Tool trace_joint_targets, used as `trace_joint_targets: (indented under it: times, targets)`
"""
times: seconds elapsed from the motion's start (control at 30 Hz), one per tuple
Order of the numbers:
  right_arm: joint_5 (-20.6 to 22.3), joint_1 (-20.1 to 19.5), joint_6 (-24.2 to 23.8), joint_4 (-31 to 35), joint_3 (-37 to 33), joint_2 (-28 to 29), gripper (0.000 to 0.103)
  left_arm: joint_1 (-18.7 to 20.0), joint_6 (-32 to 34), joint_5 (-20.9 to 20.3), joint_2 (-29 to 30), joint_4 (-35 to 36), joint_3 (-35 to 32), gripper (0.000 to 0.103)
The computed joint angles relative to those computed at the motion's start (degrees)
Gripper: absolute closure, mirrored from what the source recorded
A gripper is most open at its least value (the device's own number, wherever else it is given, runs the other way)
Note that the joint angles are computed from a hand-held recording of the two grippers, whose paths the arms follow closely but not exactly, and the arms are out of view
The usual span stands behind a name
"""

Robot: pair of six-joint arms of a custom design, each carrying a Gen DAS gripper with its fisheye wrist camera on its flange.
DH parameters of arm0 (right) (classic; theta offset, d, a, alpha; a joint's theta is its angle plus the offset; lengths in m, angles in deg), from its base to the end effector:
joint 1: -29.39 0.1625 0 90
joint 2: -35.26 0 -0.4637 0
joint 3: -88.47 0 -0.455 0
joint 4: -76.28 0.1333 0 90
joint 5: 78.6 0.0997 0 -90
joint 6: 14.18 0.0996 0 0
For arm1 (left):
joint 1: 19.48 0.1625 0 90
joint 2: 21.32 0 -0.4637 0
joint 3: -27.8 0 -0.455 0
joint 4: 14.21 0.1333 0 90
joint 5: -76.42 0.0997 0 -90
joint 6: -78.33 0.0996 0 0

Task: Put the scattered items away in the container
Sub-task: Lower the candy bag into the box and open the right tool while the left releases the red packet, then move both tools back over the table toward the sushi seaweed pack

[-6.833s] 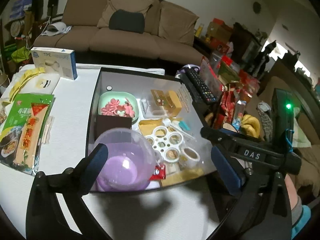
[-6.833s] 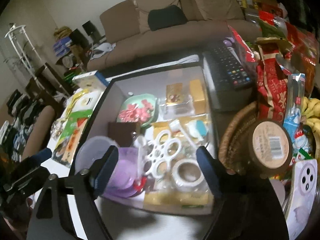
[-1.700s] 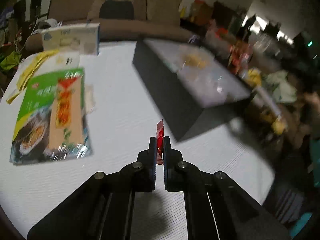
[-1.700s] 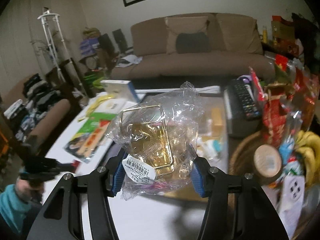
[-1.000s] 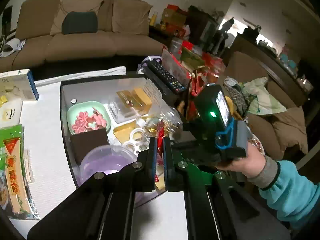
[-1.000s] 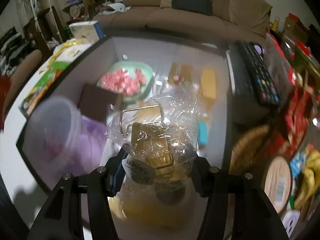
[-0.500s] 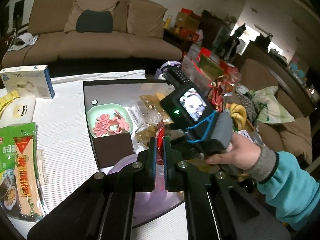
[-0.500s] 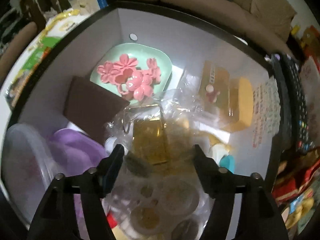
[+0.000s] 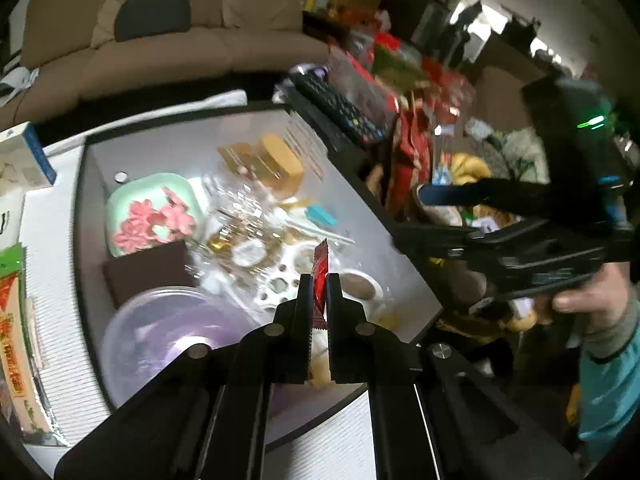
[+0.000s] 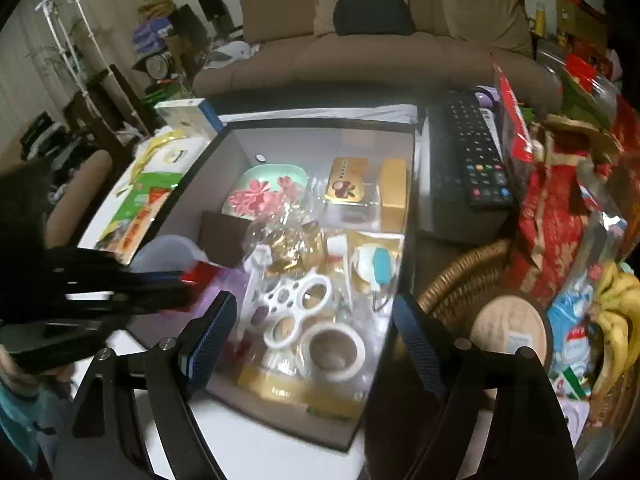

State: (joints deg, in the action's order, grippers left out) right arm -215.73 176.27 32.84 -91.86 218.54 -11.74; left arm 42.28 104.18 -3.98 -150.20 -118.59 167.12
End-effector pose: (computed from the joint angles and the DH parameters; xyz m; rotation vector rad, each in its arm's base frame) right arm 0.4221 -0.2034 -0.0261 0.2573 -2.4458 0.7793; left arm 0.0078 -0.3023 0.3499 1.3444 2.6524 -0.1075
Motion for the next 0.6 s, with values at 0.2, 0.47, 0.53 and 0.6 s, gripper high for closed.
trace_joint_targets:
  times: [0.2,0.47,0.53,0.6]
  targets:
    - [1.9,1.1,-1.1,-4.0,0.7,0.9,0.020,-0.1,-3.9,0.6,-2.2,-0.7,-0.1,0.048]
    - [4.4,1.9,-2.4,-7.8,-2.5,6.4,0.017,4.5,-1.7,-2.8,-4.1,1.2,-6.1,0.018]
    - [4.0,2.4,-2.3,-5.9,-4.3,7.6,0.006,7.4,0.5,-4.1,-4.8,1.7,-7.8,0.003]
    - [3.6,2.8,-2.1,-4.6,-5.9,8.7,0.006,9.4,2.8,-4.1,-5.4,1.7,-8.7,0.000]
